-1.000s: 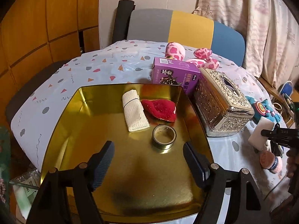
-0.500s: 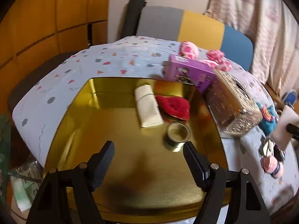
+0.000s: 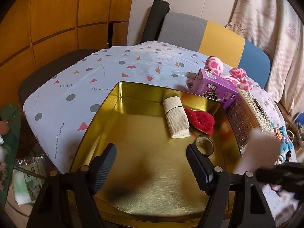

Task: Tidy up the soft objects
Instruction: 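Carry the white sponge into the gold tray and open the right tool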

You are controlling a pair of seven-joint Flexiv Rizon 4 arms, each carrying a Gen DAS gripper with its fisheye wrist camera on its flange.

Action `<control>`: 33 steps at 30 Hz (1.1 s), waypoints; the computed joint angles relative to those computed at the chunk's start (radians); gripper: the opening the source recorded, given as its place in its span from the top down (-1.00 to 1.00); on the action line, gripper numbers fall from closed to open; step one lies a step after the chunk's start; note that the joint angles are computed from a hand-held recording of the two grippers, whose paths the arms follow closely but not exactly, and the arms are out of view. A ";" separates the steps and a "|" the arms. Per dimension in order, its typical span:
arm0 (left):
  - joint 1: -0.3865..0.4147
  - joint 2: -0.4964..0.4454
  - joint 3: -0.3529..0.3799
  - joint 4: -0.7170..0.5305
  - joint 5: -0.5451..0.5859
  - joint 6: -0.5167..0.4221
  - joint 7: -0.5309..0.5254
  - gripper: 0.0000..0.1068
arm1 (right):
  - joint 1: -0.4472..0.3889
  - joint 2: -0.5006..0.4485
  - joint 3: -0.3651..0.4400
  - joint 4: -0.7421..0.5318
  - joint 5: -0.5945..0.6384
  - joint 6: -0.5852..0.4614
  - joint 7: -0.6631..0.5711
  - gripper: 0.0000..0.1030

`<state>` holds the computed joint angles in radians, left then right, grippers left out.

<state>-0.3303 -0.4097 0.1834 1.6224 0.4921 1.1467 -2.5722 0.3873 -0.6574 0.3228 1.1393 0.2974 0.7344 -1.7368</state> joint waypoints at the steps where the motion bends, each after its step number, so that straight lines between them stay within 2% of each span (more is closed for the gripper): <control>1: 0.001 0.001 -0.001 0.002 0.000 0.001 0.001 -0.43 | 0.017 -0.016 -0.012 -0.019 -0.027 -0.033 0.012 0.57; 4: 0.008 0.001 -0.008 0.009 -0.012 0.011 0.007 -0.45 | 0.067 -0.049 -0.055 -0.041 -0.114 -0.078 0.049 0.50; 6: 0.005 -0.001 -0.006 0.009 -0.011 0.010 0.011 -0.46 | 0.098 -0.050 -0.095 -0.018 -0.177 -0.050 0.100 0.36; 8: 0.008 -0.005 -0.011 0.011 -0.020 0.017 0.020 -0.46 | 0.090 -0.040 -0.090 0.010 -0.186 -0.009 0.121 0.32; 11: 0.008 -0.010 -0.013 0.011 -0.032 0.022 0.031 -0.46 | 0.063 -0.024 -0.066 0.036 -0.174 0.026 0.122 0.16; 16: -0.006 -0.010 -0.004 0.007 -0.031 0.024 0.039 -0.46 | 0.042 -0.004 -0.060 0.065 -0.170 0.104 0.144 0.16; 22: -0.018 -0.009 -0.007 -0.001 -0.024 0.027 0.060 -0.48 | 0.022 0.050 -0.076 0.177 -0.193 0.229 0.197 0.16; 33: -0.040 -0.021 -0.032 -0.031 -0.038 0.040 0.142 -0.51 | -0.031 0.123 -0.134 0.349 -0.285 0.314 0.370 0.16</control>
<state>-0.3707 -0.4305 0.1519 1.5916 0.4538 1.1866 -2.4302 0.3561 -0.5346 0.1891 1.4884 0.0120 1.0479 -1.3665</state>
